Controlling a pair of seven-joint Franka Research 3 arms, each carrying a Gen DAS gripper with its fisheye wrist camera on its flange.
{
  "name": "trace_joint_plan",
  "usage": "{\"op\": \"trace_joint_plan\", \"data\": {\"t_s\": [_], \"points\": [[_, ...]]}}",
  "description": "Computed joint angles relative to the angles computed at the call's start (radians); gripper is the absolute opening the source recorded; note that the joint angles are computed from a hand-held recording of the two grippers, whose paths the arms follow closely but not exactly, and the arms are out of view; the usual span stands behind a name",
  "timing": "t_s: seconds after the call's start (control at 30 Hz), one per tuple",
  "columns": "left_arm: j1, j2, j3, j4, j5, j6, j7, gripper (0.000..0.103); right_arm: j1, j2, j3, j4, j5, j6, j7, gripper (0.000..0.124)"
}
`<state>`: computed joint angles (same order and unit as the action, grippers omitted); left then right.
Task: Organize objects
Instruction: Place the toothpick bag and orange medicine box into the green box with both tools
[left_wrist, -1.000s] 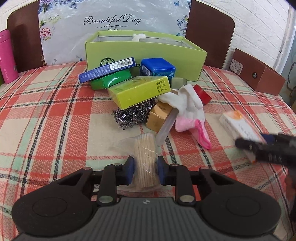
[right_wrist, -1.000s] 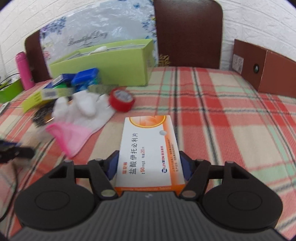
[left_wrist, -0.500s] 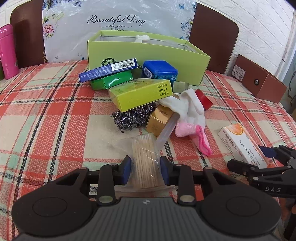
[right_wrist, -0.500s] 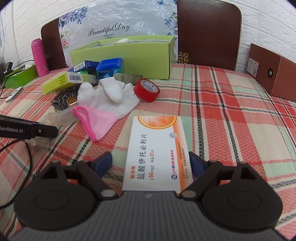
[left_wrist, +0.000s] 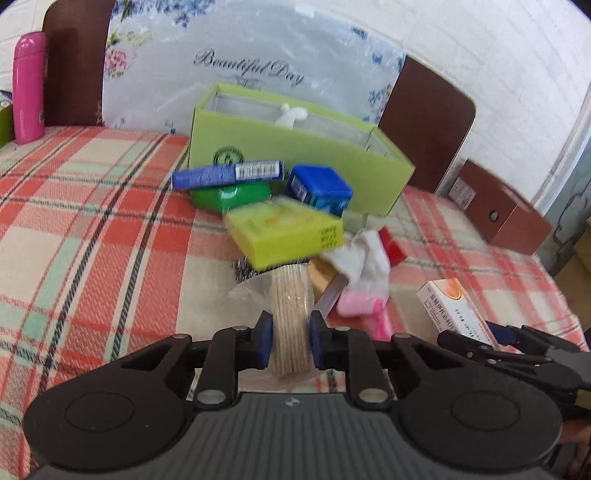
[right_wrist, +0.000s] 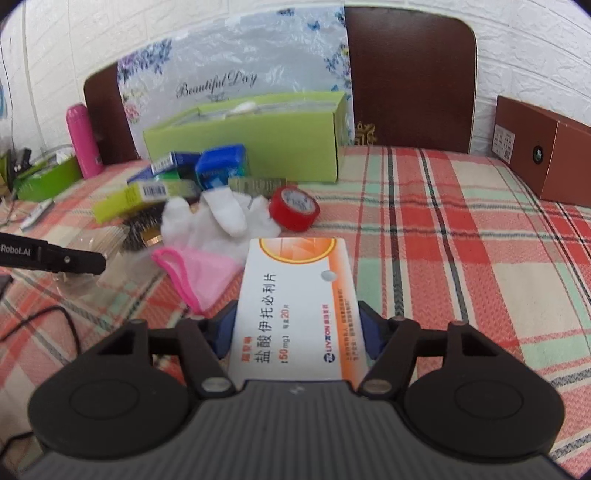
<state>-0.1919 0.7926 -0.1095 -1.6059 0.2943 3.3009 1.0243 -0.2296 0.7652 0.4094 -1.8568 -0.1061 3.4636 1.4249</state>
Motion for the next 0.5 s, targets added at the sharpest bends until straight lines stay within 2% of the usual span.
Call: {"op": "trace_joint_plan", "data": {"t_s": [0.1,0.2,0.4,0.5], "points": [[0.023,-0.012,-0.022,-0.001,0.014,0.047,0.009,0.021,-0.052,-0.001,0.055,0.002,-0.046,0.032,0.014,0.065],[0.026,-0.012,-0.023,0.025,0.024,0.089,0.02,0.021,-0.073,0.008,0.081,0.033,-0.099,0.053,0.038,0.065],[0.066,0.031,-0.08,0.132,0.068,0.105,0.038,0.021,-0.065,0.054,0.094,0.144,-0.184,0.061,0.079,0.065],[0.051,0.071,-0.071,0.218,0.065,0.084,0.044,0.021,-0.029,0.086,0.077,0.222,-0.189,0.048,0.081,0.065]]}}
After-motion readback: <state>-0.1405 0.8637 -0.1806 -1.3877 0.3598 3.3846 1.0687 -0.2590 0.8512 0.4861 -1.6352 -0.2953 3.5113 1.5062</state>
